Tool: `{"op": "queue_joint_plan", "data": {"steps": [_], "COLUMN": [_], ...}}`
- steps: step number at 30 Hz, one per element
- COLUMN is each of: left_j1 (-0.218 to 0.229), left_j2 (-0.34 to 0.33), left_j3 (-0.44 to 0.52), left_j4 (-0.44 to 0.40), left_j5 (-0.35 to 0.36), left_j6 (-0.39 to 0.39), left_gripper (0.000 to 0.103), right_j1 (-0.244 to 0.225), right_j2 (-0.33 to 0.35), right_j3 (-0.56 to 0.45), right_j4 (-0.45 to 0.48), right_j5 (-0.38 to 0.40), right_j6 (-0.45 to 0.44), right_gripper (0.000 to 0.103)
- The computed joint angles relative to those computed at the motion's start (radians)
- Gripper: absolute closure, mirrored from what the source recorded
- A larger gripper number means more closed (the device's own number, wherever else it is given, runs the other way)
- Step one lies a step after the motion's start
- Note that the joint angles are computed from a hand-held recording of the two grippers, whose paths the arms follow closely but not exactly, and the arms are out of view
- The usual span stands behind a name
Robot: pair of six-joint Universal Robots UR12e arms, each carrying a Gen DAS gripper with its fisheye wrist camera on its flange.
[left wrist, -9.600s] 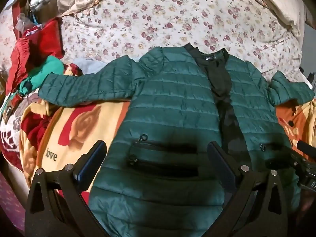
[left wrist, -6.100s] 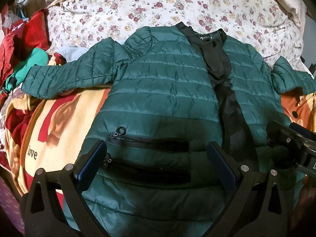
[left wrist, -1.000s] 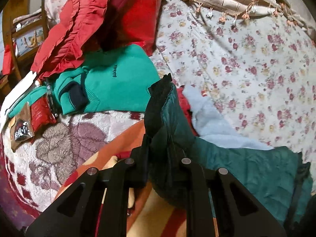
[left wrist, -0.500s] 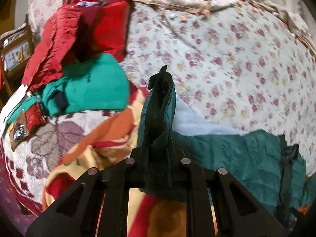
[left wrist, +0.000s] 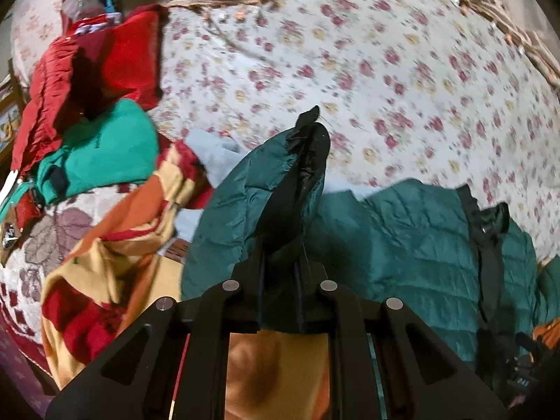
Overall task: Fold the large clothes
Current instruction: 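Lift the sleeve with the left tool and fold it across the jacket body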
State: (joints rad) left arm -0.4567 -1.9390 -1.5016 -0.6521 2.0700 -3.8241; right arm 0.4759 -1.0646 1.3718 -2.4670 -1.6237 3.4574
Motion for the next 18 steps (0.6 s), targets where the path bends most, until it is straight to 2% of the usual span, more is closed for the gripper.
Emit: {"op": "queue_joint_plan", "data": {"steps": [18], "left_j1": [-0.089], "left_j2": [-0.145], "left_j3": [0.193], "left_j4": [-0.045], "left_j5": [-0.072], "left_j6": [0.088], "left_gripper": [0.091], "right_j1": [-0.026], "right_j2": [-0.036], "right_j3": [0.049], "right_j4": [-0.029], "right_j5": [-0.012], "right_j6": [0.036], "right_gripper": [0.003]}}
